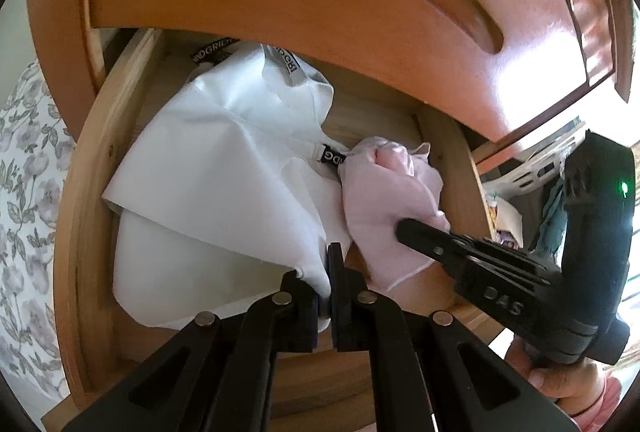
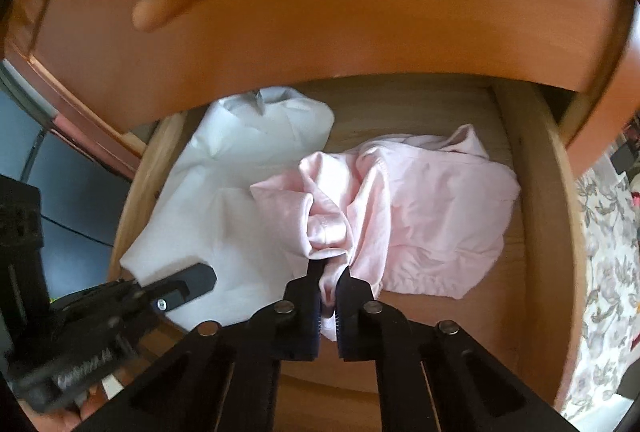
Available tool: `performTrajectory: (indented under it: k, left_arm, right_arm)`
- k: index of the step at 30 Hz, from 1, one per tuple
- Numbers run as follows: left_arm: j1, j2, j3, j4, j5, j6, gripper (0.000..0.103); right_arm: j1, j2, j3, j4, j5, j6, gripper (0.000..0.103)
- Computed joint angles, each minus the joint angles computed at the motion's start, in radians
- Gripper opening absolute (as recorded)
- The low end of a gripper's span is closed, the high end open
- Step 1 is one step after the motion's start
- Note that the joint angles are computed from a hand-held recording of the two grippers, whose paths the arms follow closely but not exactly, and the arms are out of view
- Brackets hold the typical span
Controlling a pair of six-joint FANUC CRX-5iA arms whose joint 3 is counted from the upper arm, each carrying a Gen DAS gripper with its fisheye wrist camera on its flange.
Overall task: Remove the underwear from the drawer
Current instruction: 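Lift the white cloth and pink garment up out of the drawer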
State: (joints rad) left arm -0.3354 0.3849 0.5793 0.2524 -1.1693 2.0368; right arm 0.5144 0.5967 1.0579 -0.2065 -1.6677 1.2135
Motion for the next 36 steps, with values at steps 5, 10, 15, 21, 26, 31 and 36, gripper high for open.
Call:
performTrajectory:
  k: [5,10,15,21,26,31,36]
  left_arm:
    - [-0.004,-0.006,0.0,0.011,0.023,-0.014,0.004]
    - [-0.013,-0.025,-0.009,0.023,0.078,-0.041,0.003]
    - [-0.015,-0.058,-0.026,0.04,0.156,-0.078,0.003]
    - [-0.016,-0.101,-0.022,0.026,0.219,-0.096,0.003]
    - [-0.026,-0.116,0.003,0.006,0.243,-0.101,0.003]
    - [-0.042,-0.128,0.033,-0.016,0.254,-0.109,0.003]
    - [-0.055,-0.149,0.042,-0.032,0.266,-0.116,0.003]
  right_arm:
    - [-0.019,-0.077,-0.078,0.019,0.071,0.003,0.005]
    - [-0.04,-0.13,-0.1,0.019,0.12,0.015,0.004]
    - [-0.042,-0.157,-0.082,0.008,0.142,0.026,0.004]
    - [-0.045,-0.211,-0.087,0.017,0.186,0.043,0.004]
    - [-0.046,-0.233,-0.069,0.016,0.199,0.04,0.004]
    - [-0.032,-0.265,-0.086,0.023,0.236,0.048,0.004]
    - [-0.031,-0.292,-0.073,0.026,0.246,0.06,0.004]
